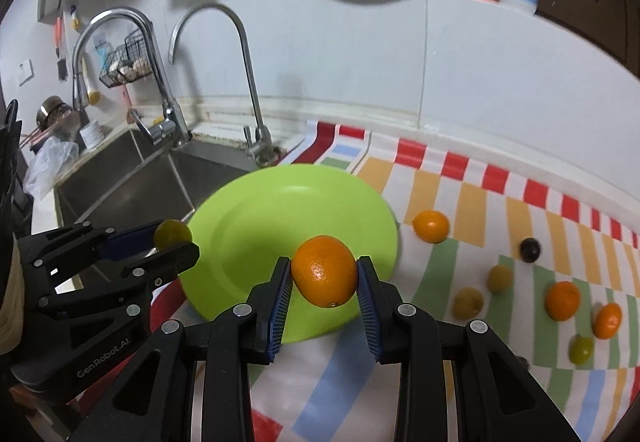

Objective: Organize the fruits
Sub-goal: 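Carry the lime in the left gripper and the orange in the right gripper over the green plate, then lower the lime onto the plate and open the left gripper while the right releases the orange there, then move both open grippers back toward the remaining fruits on the cloth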

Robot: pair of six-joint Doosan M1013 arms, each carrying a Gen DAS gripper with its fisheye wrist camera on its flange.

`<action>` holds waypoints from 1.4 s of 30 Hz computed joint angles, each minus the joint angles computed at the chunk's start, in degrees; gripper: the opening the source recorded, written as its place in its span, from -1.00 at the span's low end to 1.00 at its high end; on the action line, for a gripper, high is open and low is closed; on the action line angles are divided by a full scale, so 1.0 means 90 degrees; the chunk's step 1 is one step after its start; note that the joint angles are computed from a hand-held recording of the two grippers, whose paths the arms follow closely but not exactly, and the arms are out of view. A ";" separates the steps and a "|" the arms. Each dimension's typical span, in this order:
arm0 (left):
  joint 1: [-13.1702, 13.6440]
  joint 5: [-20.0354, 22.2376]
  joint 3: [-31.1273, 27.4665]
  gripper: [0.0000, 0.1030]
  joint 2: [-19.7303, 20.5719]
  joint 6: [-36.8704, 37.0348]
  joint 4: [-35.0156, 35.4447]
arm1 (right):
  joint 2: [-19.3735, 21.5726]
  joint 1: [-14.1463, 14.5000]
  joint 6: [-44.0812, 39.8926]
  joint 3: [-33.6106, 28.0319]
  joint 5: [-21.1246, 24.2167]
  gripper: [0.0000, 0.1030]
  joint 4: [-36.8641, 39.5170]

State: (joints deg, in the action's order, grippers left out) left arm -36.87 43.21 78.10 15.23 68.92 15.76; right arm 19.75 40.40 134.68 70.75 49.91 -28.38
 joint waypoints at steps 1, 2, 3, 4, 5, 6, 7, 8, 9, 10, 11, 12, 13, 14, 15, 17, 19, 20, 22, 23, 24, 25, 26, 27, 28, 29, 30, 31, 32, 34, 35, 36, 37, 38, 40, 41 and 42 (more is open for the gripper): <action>0.0027 0.0057 -0.0043 -0.44 0.0051 0.0062 -0.0087 | 0.0052 -0.0031 -0.0079 -0.0040 0.0029 -0.35 0.0095; 0.0050 0.0086 -0.0073 -0.44 0.0087 0.0105 -0.0142 | 0.0094 -0.0064 -0.0157 -0.0072 0.0043 -0.35 0.0219; 0.0069 0.0123 -0.0104 -0.44 0.0130 0.0139 -0.0176 | 0.0141 -0.0101 -0.0240 -0.0112 0.0064 -0.35 0.0358; 0.0081 0.0145 -0.0120 -0.44 0.0156 0.0166 -0.0195 | 0.0185 -0.0134 -0.0297 -0.0144 0.0090 -0.35 0.0446; 0.0091 0.0173 -0.0139 -0.44 0.0181 0.0202 -0.0224 | 0.0217 -0.0154 -0.0338 -0.0166 0.0105 -0.35 0.0490; 0.0108 0.0197 -0.0165 -0.44 0.0212 0.0252 -0.0275 | 0.0247 -0.0172 -0.0380 -0.0186 0.0122 -0.35 0.0525; 0.0123 0.0216 -0.0186 -0.44 0.0237 0.0300 -0.0331 | 0.0279 -0.0195 -0.0429 -0.0208 0.0134 -0.35 0.0579; 0.0134 0.0233 -0.0194 -0.44 0.0252 0.0349 -0.0379 | 0.0308 -0.0220 -0.0494 -0.0232 0.0141 -0.35 0.0669; 0.0144 0.0253 -0.0211 -0.44 0.0270 0.0383 -0.0415 | 0.0329 -0.0237 -0.0534 -0.0253 0.0144 -0.35 0.0726; 0.0151 0.0264 -0.0217 -0.44 0.0276 0.0396 -0.0435 | 0.0349 -0.0251 -0.0568 -0.0269 0.0146 -0.35 0.0763; 0.0158 0.0275 -0.0225 -0.42 0.0284 0.0402 -0.0459 | 0.0364 -0.0262 -0.0600 -0.0282 0.0138 -0.35 0.0788; 0.0165 0.0282 -0.0230 -0.40 0.0287 0.0417 -0.0486 | 0.0372 -0.0269 -0.0620 -0.0286 0.0114 -0.35 0.0814; 0.0163 0.0289 -0.0230 -0.31 0.0283 0.0408 -0.0462 | 0.0370 -0.0283 -0.0630 -0.0277 0.0063 -0.35 0.0854; 0.0156 0.0299 -0.0223 -0.23 0.0272 0.0358 -0.0398 | 0.0357 -0.0289 -0.0629 -0.0260 0.0015 -0.33 0.0881; 0.0141 0.0309 -0.0210 -0.21 0.0251 0.0284 -0.0315 | 0.0341 -0.0280 -0.0565 -0.0246 -0.0004 -0.31 0.0816; 0.0125 0.0287 -0.0181 -0.17 0.0200 0.0196 -0.0224 | 0.0280 -0.0240 -0.0333 -0.0187 -0.0030 -0.11 0.0559; 0.0090 0.0249 -0.0131 -0.13 0.0116 0.0074 -0.0119 | 0.0192 -0.0180 -0.0073 -0.0105 -0.0008 -0.08 0.0239; 0.0071 0.0223 -0.0103 -0.10 0.0072 0.0044 -0.0101 | 0.0146 -0.0156 0.0015 -0.0066 0.0004 -0.08 0.0127; 0.0021 0.0148 -0.0043 -0.04 -0.0014 -0.0034 -0.0012 | 0.0024 -0.0097 0.0245 0.0043 0.0031 -0.08 -0.0100; -0.0015 0.0104 -0.0009 0.00 -0.0062 -0.0084 0.0059 | -0.0043 -0.0069 0.0351 0.0107 0.0032 -0.08 -0.0196; -0.0051 0.0058 0.0028 0.01 -0.0112 -0.0129 0.0119 | -0.0109 -0.0030 0.0480 0.0169 0.0042 -0.08 -0.0317; -0.0096 -0.0021 0.0088 0.04 -0.0186 -0.0147 0.0150 | -0.0176 0.0013 0.0627 0.0234 0.0061 -0.08 -0.0463; -0.0119 -0.0068 0.0121 0.06 -0.0230 -0.0142 0.0152 | -0.0238 0.0048 0.0748 0.0293 0.0071 -0.08 -0.0577; -0.0150 -0.0119 0.0159 0.08 -0.0279 -0.0147 0.0169 | -0.0322 0.0091 0.0904 0.0375 0.0075 -0.08 -0.0695; -0.0188 -0.0169 0.0200 0.12 -0.0332 -0.0167 0.0203 | -0.0381 0.0114 0.1008 0.0432 0.0079 -0.08 -0.0761; -0.0222 -0.0215 0.0236 0.13 -0.0379 -0.0192 0.0237 | -0.0439 0.0141 0.1130 0.0489 0.0091 -0.08 -0.0837; -0.0255 -0.0263 0.0277 0.13 -0.0429 -0.0220 0.0275 | -0.0509 0.0172 0.1283 0.0560 0.0104 -0.08 -0.0931; -0.0292 -0.0310 0.0315 0.14 -0.0479 -0.0253 0.0320 | -0.0580 0.0208 0.1441 0.0632 0.0132 -0.08 -0.1039; -0.0334 -0.0340 0.0336 0.19 -0.0513 -0.0304 0.0385 | -0.0646 0.0246 0.1606 0.0692 0.0182 -0.08 -0.1155; -0.0417 -0.0400 0.0398 0.26 -0.0595 -0.0425 0.0559 | -0.0751 0.0320 0.1916 0.0799 0.0277 -0.08 -0.1390; -0.0461 -0.0447 0.0433 0.29 -0.0635 -0.0511 0.0668 | -0.0793 0.0351 0.2034 0.0835 0.0343 -0.06 -0.1481; -0.0507 -0.0505 0.0473 0.31 -0.0677 -0.0593 0.0790 | -0.0853 0.0388 0.2187 0.0893 0.0402 0.03 -0.1590; -0.0558 -0.0530 0.0500 0.36 -0.0717 -0.0670 0.0905 | -0.0909 0.0421 0.2336 0.0952 0.0452 0.06 -0.1711; -0.0591 -0.0570 0.0529 0.37 -0.0745 -0.0719 0.0983 | -0.0951 0.0455 0.2460 0.0993 0.0521 0.07 -0.1827; -0.0652 -0.0637 0.0578 0.39 -0.0792 -0.0793 0.1095 | -0.1032 0.0522 0.2620 0.1072 0.0642 0.07 -0.1997; -0.0679 -0.0677 0.0597 0.41 -0.0815 -0.0788 0.1088 | -0.1070 0.0561 0.2699 0.1105 0.0723 0.07 -0.2092; -0.0697 -0.0693 0.0603 0.41 -0.0824 -0.0791 0.1086 | -0.1100 0.0596 0.2771 0.1133 0.0780 0.07 -0.2172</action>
State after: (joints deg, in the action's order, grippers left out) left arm -43.14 36.97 83.53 7.81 61.79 25.53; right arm 9.85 45.77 159.61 80.94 56.93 -47.93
